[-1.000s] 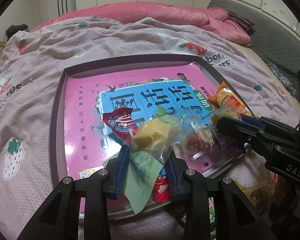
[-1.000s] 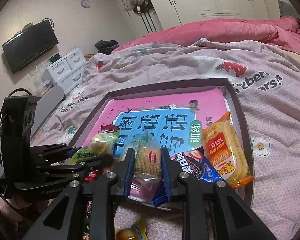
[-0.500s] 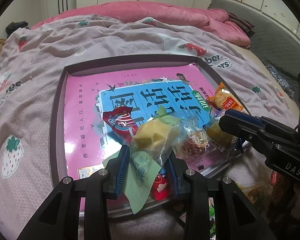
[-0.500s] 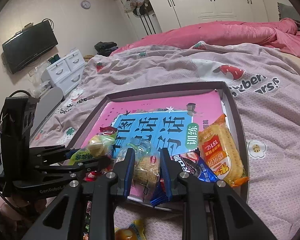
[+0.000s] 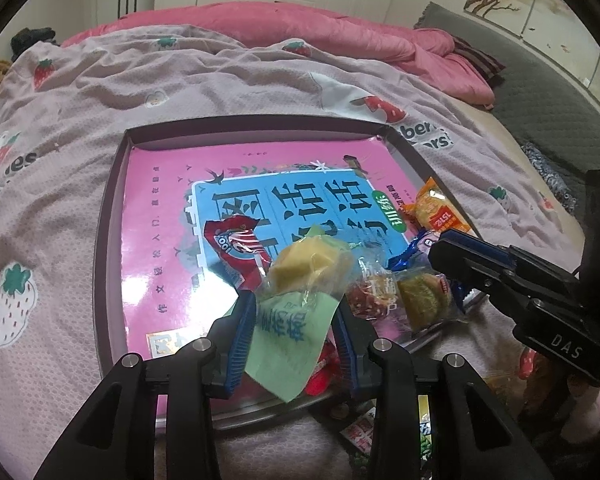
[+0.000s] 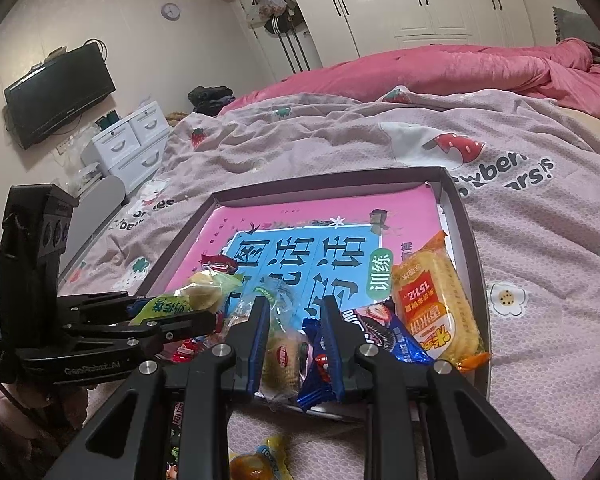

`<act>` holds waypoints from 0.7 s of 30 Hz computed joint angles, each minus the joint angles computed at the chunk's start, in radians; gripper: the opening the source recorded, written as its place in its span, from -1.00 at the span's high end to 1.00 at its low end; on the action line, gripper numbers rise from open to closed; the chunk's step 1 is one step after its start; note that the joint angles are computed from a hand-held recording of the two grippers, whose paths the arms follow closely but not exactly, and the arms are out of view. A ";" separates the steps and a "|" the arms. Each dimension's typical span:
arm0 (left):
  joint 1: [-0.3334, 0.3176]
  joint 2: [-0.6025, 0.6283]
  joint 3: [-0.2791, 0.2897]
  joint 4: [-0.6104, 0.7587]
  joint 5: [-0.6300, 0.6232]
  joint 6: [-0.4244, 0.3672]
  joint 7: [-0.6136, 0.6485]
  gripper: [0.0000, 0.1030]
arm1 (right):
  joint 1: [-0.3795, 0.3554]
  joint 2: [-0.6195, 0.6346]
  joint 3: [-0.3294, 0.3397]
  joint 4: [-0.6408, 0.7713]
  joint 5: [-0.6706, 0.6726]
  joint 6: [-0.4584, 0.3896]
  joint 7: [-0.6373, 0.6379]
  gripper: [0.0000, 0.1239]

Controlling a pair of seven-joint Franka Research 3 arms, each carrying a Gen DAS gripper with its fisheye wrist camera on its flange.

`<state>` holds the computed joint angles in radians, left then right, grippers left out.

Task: Organize snacks
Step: 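Lower the yellow cake bag and corn cake bag into the tray with both tools, then open both tools to release the two bags into the tray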

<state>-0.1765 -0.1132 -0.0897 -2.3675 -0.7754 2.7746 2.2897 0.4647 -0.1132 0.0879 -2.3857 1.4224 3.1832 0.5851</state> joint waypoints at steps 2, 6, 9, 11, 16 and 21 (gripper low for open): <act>-0.002 -0.005 0.001 -0.003 -0.009 0.002 0.011 0.19 | 0.000 -0.001 0.001 -0.001 0.000 0.003 -0.001 0.58; -0.007 -0.014 0.005 -0.004 -0.019 -0.005 0.024 0.18 | 0.002 -0.004 0.000 -0.002 0.009 0.002 -0.011 0.58; -0.010 -0.018 0.008 -0.004 -0.026 -0.011 0.032 0.14 | 0.001 -0.004 0.001 -0.001 0.015 0.002 -0.015 0.58; -0.010 -0.020 0.008 -0.004 -0.026 -0.013 0.032 0.10 | 0.000 -0.005 -0.001 0.000 0.020 -0.009 -0.021 0.58; -0.009 -0.021 0.012 -0.001 -0.023 -0.028 0.023 0.07 | 0.000 -0.017 0.000 -0.007 0.023 -0.017 -0.015 0.49; -0.009 -0.030 0.013 -0.001 -0.033 -0.036 0.027 0.06 | -0.001 -0.026 0.002 -0.004 0.054 -0.021 -0.047 0.46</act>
